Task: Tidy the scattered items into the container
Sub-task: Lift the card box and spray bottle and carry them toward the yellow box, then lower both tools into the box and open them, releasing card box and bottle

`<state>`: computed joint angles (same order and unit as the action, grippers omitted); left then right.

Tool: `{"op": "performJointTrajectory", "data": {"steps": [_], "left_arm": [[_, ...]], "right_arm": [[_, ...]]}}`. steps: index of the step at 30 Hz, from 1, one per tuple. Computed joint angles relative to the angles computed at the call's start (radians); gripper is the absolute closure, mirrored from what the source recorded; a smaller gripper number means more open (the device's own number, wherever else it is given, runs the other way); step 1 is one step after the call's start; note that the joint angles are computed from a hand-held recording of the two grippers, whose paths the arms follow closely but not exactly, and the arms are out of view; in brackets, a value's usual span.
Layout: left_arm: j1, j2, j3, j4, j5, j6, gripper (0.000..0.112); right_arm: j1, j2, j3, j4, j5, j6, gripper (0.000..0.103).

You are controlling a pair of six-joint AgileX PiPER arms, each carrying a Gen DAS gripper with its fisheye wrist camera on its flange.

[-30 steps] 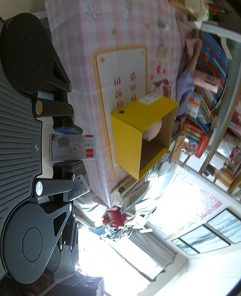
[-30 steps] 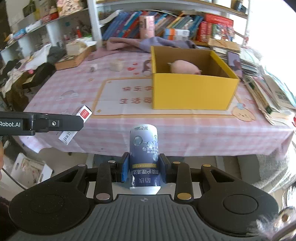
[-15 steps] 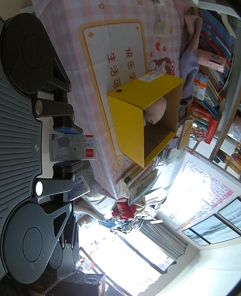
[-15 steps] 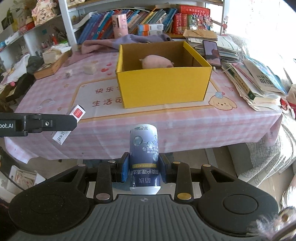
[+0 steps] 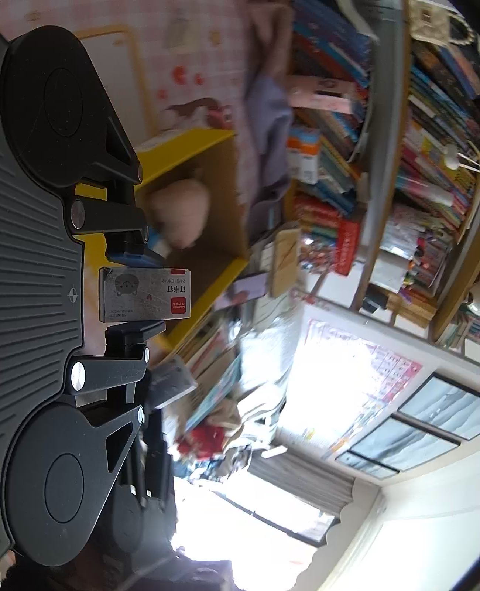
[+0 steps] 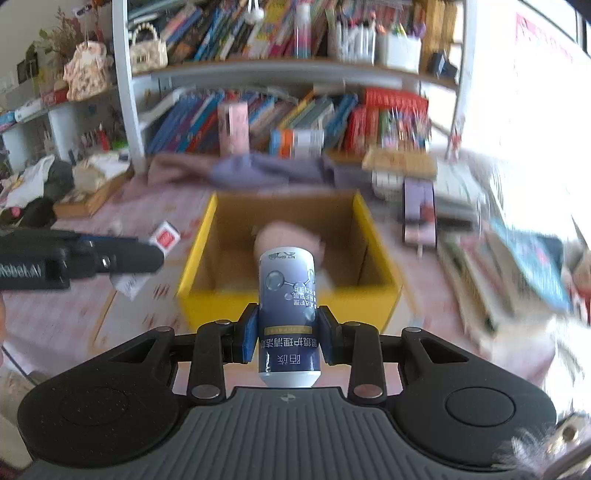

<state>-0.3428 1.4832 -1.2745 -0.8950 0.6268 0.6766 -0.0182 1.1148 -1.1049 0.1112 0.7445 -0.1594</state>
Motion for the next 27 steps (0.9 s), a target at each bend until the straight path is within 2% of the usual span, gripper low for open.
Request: {"op": "performJointTrajectory", "data": {"steps": [3, 6, 11, 17, 19, 23, 27], "left_arm": [[-0.05, 0.087, -0.107, 0.11, -0.048, -0.12, 0.084], [-0.101, 0.183, -0.216, 0.309, -0.076, -0.316, 0.084], [-0.154, 0.315, -0.352, 0.595, -0.052, -0.604, 0.084], [-0.188, 0.485, -0.554, 0.8, 0.075, -0.773, 0.084], [-0.194, 0.54, -0.631, 0.825, 0.132, -0.771, 0.084], [-0.217, 0.67, -0.836, 0.908, 0.295, -0.801, 0.084], [-0.226, 0.753, -0.972, 0.932, 0.399, -0.799, 0.084]], "right_arm": [[-0.101, 0.135, -0.102, 0.166, -0.024, -0.203, 0.072], [-0.162, 0.269, -0.2, 0.287, -0.008, -0.368, 0.072], [-0.198, 0.464, -0.324, 0.372, 0.05, -0.526, 0.072], [-0.217, 0.668, -0.492, 0.398, 0.15, -0.629, 0.072], [-0.217, 0.723, -0.55, 0.393, 0.188, -0.66, 0.072], [-0.204, 0.832, -0.677, 0.361, 0.271, -0.683, 0.072], [-0.187, 0.915, -0.783, 0.318, 0.348, -0.68, 0.072]]}}
